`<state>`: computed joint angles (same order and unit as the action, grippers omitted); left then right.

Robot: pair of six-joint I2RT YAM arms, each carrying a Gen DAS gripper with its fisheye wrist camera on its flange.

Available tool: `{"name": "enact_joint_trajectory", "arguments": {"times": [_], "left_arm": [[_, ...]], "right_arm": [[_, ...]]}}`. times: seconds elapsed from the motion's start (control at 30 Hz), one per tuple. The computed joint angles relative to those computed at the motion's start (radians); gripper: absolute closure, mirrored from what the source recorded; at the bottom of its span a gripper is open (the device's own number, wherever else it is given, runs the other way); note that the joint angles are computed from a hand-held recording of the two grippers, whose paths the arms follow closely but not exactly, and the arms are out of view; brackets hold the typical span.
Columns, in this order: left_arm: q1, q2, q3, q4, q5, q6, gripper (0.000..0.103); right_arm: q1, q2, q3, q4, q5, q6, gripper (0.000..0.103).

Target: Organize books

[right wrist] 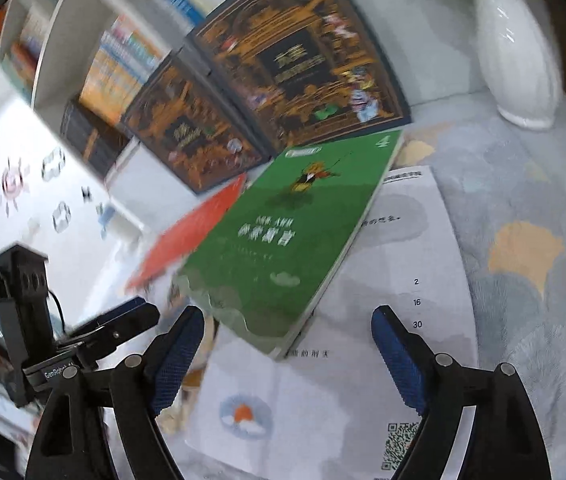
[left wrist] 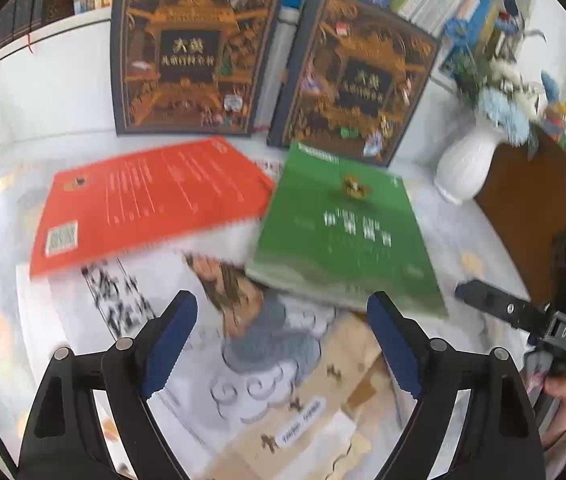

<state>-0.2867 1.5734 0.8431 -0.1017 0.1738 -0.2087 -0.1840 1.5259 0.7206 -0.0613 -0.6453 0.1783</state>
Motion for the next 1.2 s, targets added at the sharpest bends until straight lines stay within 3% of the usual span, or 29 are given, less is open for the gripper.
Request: {"name": "enact_joint_trajectory", "arguments": {"times": [0.1,0.2,0.33,0.37,0.4,0.43,0.5,0.6,0.7,1.0,1.1,1.2], "left_arm": [[0.006,0.049,0.063,-0.015,-0.011,0.011,0.019],[-0.013,0.117,0.121,-0.016,-0.021,0.022,0.029],[-0.068,0.259,0.241,-0.053,-0.147,0.051,0.034],[-0.068,0.297,0.271,-0.078,-0.141,0.049,0.037],[-0.074,0.292,0.25,-0.039,-0.156,0.053,0.039],[-0.076,0.291,0.244,-0.028,-0.134,0.06,0.048],[-0.08,0.291,0.247,-0.037,-0.106,0.069,0.047],[-0.097,0.283,0.247,-0.057,-0.139,0.088,0.047],[-0.08,0.259,0.226,-0.071,-0.09,0.088,0.049],[-0.08,0.071,0.053,-0.127,-0.085,0.058,0.049],[-0.055,-0.03,-0.036,-0.138,-0.05,0.06,0.049],[-0.052,-0.168,-0.139,-0.191,-0.047,0.062,0.049]], "right_arm": [[-0.024,0.013,-0.018,0.062,-0.047,0.054,0.019],[-0.037,0.025,-0.026,0.105,-0.079,0.088,0.019],[-0.014,0.028,-0.022,0.121,-0.059,0.094,0.02],[-0.006,0.03,-0.015,0.11,-0.053,0.08,0.023],[0.005,0.043,0.0,0.092,-0.055,0.062,0.034],[0.016,0.06,0.016,0.079,-0.053,0.05,0.042],[0.035,0.077,0.036,0.072,-0.047,0.053,0.046],[0.048,0.071,0.038,0.061,-0.014,0.041,0.046],[0.046,0.069,0.048,0.027,-0.013,0.015,0.046],[0.084,0.047,0.119,-0.209,-0.001,-0.098,0.045],[0.109,-0.023,0.05,-0.227,-0.019,-0.084,0.044],[0.182,-0.144,-0.036,-0.259,0.039,-0.046,0.042]]}}
